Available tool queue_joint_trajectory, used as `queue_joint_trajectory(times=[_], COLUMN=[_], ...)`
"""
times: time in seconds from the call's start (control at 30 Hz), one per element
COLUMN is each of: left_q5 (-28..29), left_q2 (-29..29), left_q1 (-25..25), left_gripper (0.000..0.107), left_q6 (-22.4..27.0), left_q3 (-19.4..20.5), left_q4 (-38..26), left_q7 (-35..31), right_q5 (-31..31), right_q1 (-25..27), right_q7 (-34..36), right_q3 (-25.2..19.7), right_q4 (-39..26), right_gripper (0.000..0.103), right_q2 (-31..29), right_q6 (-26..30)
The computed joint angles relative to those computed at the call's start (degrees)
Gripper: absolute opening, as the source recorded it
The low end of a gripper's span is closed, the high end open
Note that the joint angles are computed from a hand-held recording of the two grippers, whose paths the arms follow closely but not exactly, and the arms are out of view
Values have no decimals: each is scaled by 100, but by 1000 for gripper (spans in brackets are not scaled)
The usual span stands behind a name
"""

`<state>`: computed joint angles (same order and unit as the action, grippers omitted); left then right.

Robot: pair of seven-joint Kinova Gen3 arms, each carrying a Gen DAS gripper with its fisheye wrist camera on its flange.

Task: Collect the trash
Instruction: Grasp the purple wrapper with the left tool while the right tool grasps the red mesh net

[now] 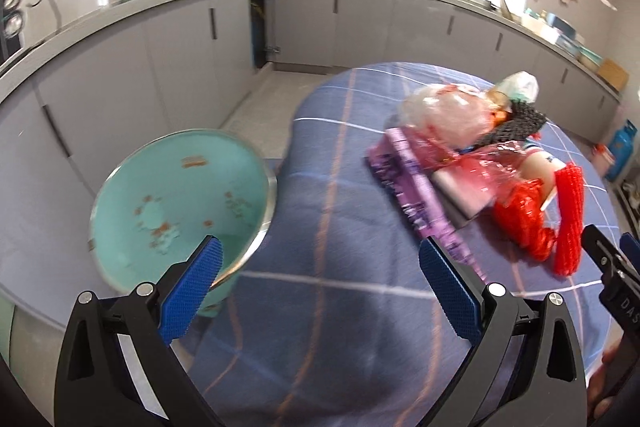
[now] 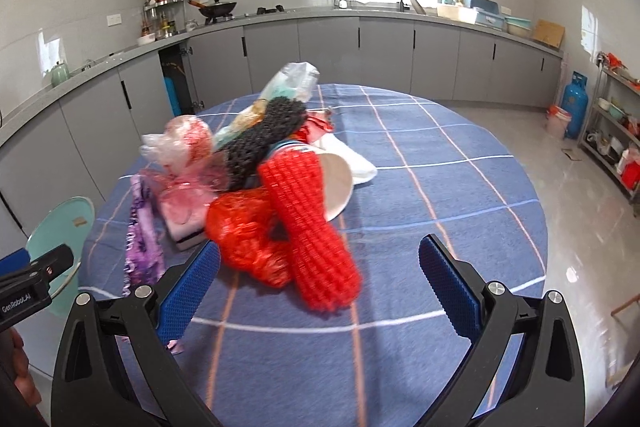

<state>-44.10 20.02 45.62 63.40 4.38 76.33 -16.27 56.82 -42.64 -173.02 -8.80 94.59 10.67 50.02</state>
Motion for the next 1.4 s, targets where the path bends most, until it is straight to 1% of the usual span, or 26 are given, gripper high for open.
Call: queue_joint_trajectory(times=[0.07, 0.1, 0.17, 0.27, 0.3, 0.33, 0.4, 0.43, 0.5, 0.53, 0.6, 0.63, 0.67, 0.7, 0.73, 0.77, 0.8, 0.83, 0.9, 0.93, 1.0, 1.07, 1.17, 1.3, 1.37, 1.4], left_q5=[142, 272, 591, 1071, 1152, 1183, 1261, 1334, 1487, 1436, 1338, 1290, 1223, 1184, 1116, 1080, 1137, 1129, 1167, 1189, 1051, 770, 458, 76, 186, 272], left_q2=[171, 216, 307, 406, 463, 519, 647, 658, 726, 770, 866, 899, 925, 915, 902, 835, 757, 705, 557, 462, 269, 89, -200, -356, -335, -348], left_q1=[-81, -135, -234, -357, -351, -312, -252, -251, -274, -183, -54, 1, 62, 94, 149, 146, 71, 102, -36, -83, -73, 9, -10, -41, -160, -231], left_gripper=[95, 93, 89, 83, 80, 78, 76, 75, 75, 75, 75, 74, 72, 57, 48, 41, 31, 24, 16, 14, 12, 12, 9, 8, 10, 21], left_q6=[-38, -96, -233, -400, -394, -365, -315, -345, -418, -391, -299, -271, -247, -287, -335, -476, -644, -719, -1005, -1160, -1391, -1527, -1786, -1782, -1690, -1725], left_q3=[39, 47, 45, 36, 13, -31, -96, -109, -98, -167, -244, -277, -309, -325, -368, -368, -317, -368, -283, -278, -323, -375, -344, -193, -75, -54], left_q4=[-254, -334, -473, -593, -664, -731, -877, -885, -948, -990, -1101, -1131, -1143, -1107, -1045, -916, -782, -700, -453, -291, 23, 263, 639, 863, 839, 876], left_q7=[-203, -290, -400, -540, -598, -625, -662, -689, -808, -798, -862, -888, -925, -952, -964, -940, -1008, -1015, -1045, -1025, -900, -688, -353, -33, -50, 19], right_q5=[-108, -184, -383, -710, -750, -803, -1026, -1200, -1414, -1480, -1587, -1678, -1695, -1649, -1570, -1461, -1365, -1265, -1094, -1009, -815, -634, -450, -351, -408, -448], right_q1=[100, 170, 280, 388, 390, 397, 473, 543, 613, 623, 641, 667, 649, 609, 563, 518, 488, 463, 440, 437, 431, 407, 377, 302, 280, 274], right_q7=[98, 171, 432, 845, 865, 905, 1079, 1205, 1355, 1412, 1510, 1582, 1570, 1511, 1416, 1282, 1166, 1046, 810, 693, 463, 298, 130, 80, 166, 209], right_q3=[20, 33, 42, 88, 116, 136, 163, 167, 198, 214, 241, 243, 260, 282, 299, 311, 305, 289, 224, 186, 98, 5, -95, -180, -208, -208], right_q4=[-20, -31, -96, -184, -161, -149, -133, -111, -63, -55, -28, -13, 11, 39, 79, 130, 165, 197, 242, 260, 257, 236, 180, 142, 87, 71], right_gripper=[95, 89, 81, 76, 71, 68, 58, 55, 47, 45, 31, 30, 27, 25, 25, 25, 25, 25, 25, 25, 25, 25, 25, 25, 25, 25], right_q2=[-30, -38, -18, 64, 68, 70, 82, 79, 78, 86, 93, 86, 64, 41, -7, -68, -118, -173, -290, -335, -403, -442, -427, -395, -359, -350], right_q6=[-129, -237, -375, -474, -516, -546, -637, -726, -857, -879, -960, -1017, -1043, -1054, -1069, -1090, -1086, -1072, -1029, -1004, -942, -868, -783, -744, -742, -749])
